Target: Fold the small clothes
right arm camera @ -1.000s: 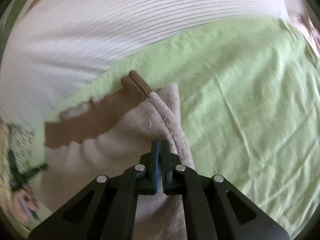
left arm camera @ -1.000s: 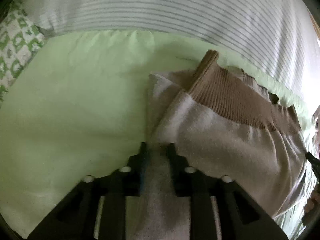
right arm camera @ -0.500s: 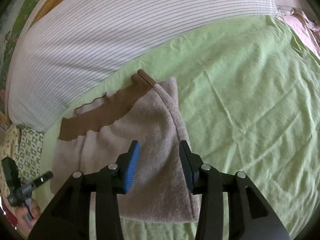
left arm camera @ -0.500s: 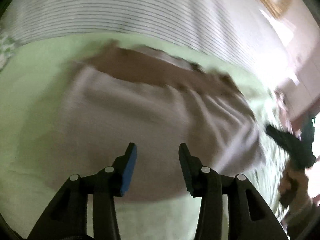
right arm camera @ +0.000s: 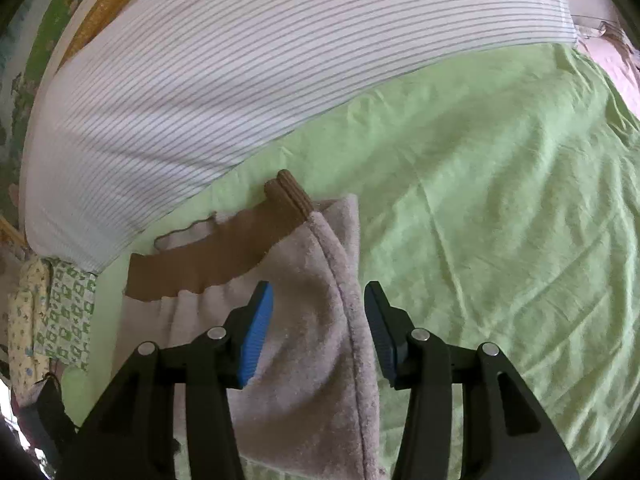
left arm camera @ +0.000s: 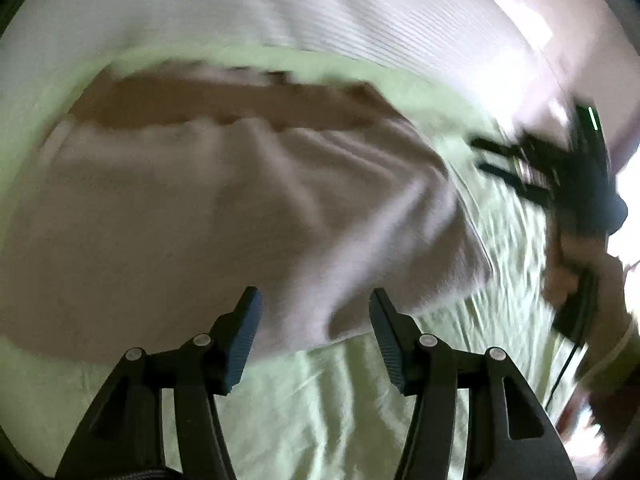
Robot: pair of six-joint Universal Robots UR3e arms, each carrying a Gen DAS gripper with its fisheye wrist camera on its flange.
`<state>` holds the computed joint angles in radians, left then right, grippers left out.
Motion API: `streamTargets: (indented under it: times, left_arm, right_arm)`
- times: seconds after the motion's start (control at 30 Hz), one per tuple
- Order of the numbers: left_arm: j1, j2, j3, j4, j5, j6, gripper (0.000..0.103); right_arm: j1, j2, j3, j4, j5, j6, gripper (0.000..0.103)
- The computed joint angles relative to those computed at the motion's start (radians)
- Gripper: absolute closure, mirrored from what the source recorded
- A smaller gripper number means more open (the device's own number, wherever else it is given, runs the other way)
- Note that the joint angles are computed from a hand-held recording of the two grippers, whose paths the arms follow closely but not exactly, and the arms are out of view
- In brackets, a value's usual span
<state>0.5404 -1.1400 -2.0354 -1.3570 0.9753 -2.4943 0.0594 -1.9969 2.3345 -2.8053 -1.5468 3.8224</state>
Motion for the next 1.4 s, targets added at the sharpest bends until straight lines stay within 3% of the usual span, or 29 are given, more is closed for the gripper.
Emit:
streamTargets:
  times: [0.07,0.2,0.27,0.37,0.53,0.67,0.7,0.73,0.83,0.9,1.0,1.17,1.3,1.4]
  left_arm:
    - [0.116,0.008,-0.001,-0.053,-0.006,0.009,0.036]
    - [0.409,0.017,-0.003,-0.225,-0.008,0.038,0.036]
    - [0.506,0.013,-0.017,-0.235,0.004,0.017,0.036]
    - [0.563,-0.059,-0.033,-0.141,0.021,-0.093,0.033]
    - [0.49,-0.229,-0.022,0.096,0.002,-0.306,0.033]
    - [0.425,-0.313,-0.01,0.255,-0.02,-0.419,0.037]
    - [0.414,-0.319,-0.014,0.286,-0.019,-0.436,0.046]
    - [0.408,-0.327,-0.019,0.308,-0.034,-0.435,0.063]
    - [0.383,-0.311,-0.011,0.331,-0.034,-0.41,0.087]
    - [0.365,-0.237,-0.021,0.34,-0.04,-0.364,0.09]
    - [0.343,-0.105,0.006,0.256,-0.123,-0.269,0.091]
    - [0.091,-0.04,0.13,0.236,-0.206,-0.22,0.093]
    - [-0.222,-0.15,0.154,0.405,-0.158,-0.263,0.093]
    - [-0.426,-0.292,0.144,0.524,-0.019,-0.286,0.08]
  right_arm:
    - [0.002,0.01,0.01,-0.029,0.014,0.008,0.054]
    - [0.062,0.093,0.014,-0.13,0.017,0.037,0.054]
    - [0.085,0.141,0.0,-0.164,0.027,0.034,0.054]
    - [0.124,0.226,-0.053,-0.178,0.015,0.032,0.054]
    - [0.133,0.272,-0.091,-0.181,0.006,0.04,0.054]
    - [0.135,0.286,-0.114,-0.165,0.002,0.028,0.054]
    - [0.136,0.293,-0.119,-0.166,0.01,0.027,0.054]
    - [0.138,0.3,-0.124,-0.168,0.013,0.023,0.054]
    - [0.154,0.321,-0.134,-0.18,0.012,0.023,0.054]
    - [0.157,0.332,-0.127,-0.194,0.018,0.033,0.054]
    - [0.142,0.342,-0.091,-0.232,0.037,0.054,0.054]
    - [0.12,0.302,-0.031,-0.278,0.062,0.088,0.054]
    - [-0.002,0.185,0.13,-0.405,0.206,0.156,0.054]
    - [-0.095,0.065,0.214,-0.376,0.273,0.156,0.054]
